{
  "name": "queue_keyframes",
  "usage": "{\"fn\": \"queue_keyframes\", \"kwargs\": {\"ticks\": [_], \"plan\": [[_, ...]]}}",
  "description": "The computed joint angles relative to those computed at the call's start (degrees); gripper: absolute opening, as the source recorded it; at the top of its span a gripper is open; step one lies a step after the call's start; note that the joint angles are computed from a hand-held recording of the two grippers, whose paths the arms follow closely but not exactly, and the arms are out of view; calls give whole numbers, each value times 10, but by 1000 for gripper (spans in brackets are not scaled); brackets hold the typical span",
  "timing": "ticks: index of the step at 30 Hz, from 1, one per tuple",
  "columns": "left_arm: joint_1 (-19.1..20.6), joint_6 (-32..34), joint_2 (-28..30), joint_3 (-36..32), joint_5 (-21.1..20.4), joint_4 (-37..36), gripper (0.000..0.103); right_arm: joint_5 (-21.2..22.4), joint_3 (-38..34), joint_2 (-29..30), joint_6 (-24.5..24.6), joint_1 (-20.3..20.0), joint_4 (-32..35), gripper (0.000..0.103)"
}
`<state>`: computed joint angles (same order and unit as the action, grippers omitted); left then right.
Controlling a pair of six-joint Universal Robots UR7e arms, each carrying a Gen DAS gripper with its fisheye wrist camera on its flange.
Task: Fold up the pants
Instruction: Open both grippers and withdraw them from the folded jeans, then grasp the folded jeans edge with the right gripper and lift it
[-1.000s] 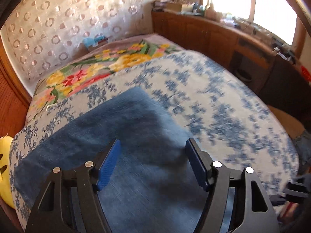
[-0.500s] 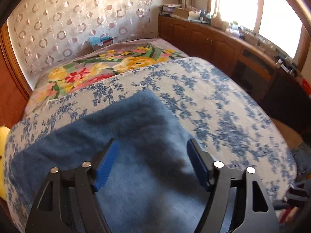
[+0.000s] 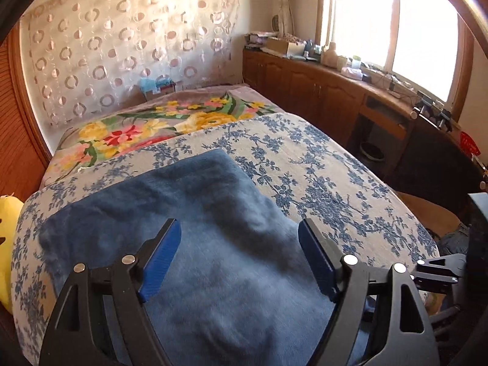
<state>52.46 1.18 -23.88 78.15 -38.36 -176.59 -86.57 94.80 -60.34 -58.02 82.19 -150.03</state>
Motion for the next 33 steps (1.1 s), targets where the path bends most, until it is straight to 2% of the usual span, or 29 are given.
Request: {"fn": "queue_keyframes", "kwargs": {"ticks": [4,8,9,10,11,13,17,23,33], "plan": [[-11,-1,-19,51,13,-37,80,-10,-14,15,7,4,8,29],[-20,-26,-45,112,23,-68,80,-8,-41,32,32,6,46,29],[-21,-32,-51,125,26,-75,80,-7,-47,35,35,7,57,25],[-23,-38,-58,141,30,-81,80,-5,-54,37,37,8,67,15],[-24,-44,-64,154,35,-85,80,-2,-56,37,35,9,70,10],[-27,-56,-77,182,45,-94,80,6,-52,34,31,13,59,8],[-33,-80,-102,233,64,-125,80,33,-44,22,23,25,42,7],[-41,-98,-134,292,95,-184,80,62,-43,23,4,66,21,6],[-49,-133,-193,397,153,-273,80,90,-54,79,-21,131,50,5]]}}
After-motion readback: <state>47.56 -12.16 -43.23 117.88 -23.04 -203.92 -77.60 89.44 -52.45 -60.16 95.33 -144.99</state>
